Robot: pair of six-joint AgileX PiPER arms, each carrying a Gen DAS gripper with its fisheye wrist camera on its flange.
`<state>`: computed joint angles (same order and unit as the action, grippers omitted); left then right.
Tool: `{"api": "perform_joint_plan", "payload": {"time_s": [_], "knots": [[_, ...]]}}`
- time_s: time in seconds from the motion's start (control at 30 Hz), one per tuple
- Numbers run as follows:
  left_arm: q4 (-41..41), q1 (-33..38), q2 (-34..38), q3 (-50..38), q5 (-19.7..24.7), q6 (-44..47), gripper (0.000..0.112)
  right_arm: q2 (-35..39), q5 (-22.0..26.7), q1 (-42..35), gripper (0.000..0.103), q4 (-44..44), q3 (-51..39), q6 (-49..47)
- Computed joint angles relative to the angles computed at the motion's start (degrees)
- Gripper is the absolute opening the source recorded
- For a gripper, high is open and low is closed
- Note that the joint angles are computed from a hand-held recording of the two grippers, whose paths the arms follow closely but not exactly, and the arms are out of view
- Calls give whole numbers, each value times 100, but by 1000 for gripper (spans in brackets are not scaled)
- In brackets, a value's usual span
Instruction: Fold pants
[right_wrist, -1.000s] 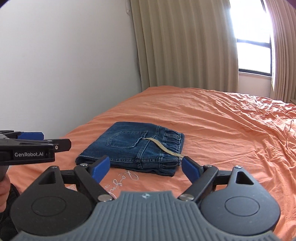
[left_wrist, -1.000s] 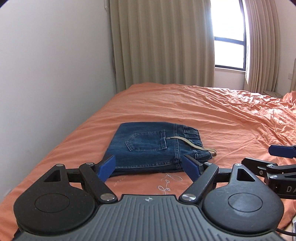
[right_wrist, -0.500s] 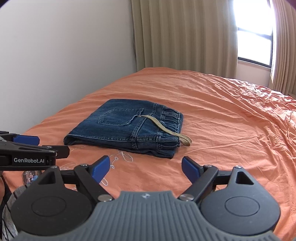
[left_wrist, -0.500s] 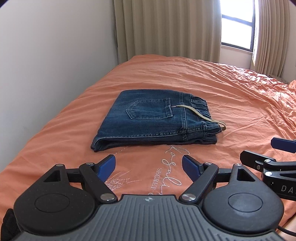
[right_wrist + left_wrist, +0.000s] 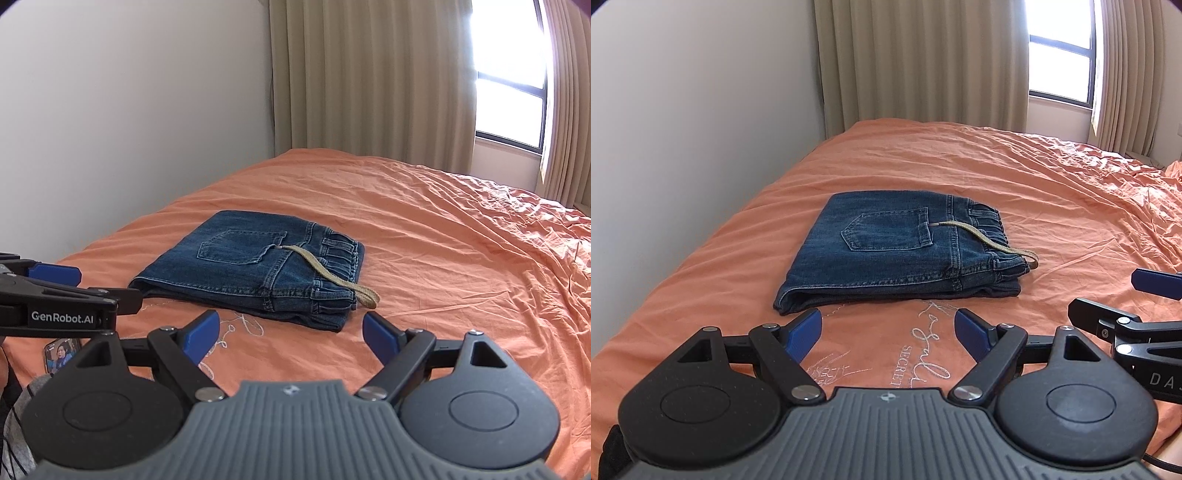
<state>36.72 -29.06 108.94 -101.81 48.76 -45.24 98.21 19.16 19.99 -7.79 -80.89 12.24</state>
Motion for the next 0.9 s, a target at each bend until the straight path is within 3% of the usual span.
{"api": "perform_joint_plan", "payload": {"time_s": [0.9], "knots": [[3, -39, -86, 18, -126, 63, 95, -240, -160, -71, 81, -13, 266, 167]]}}
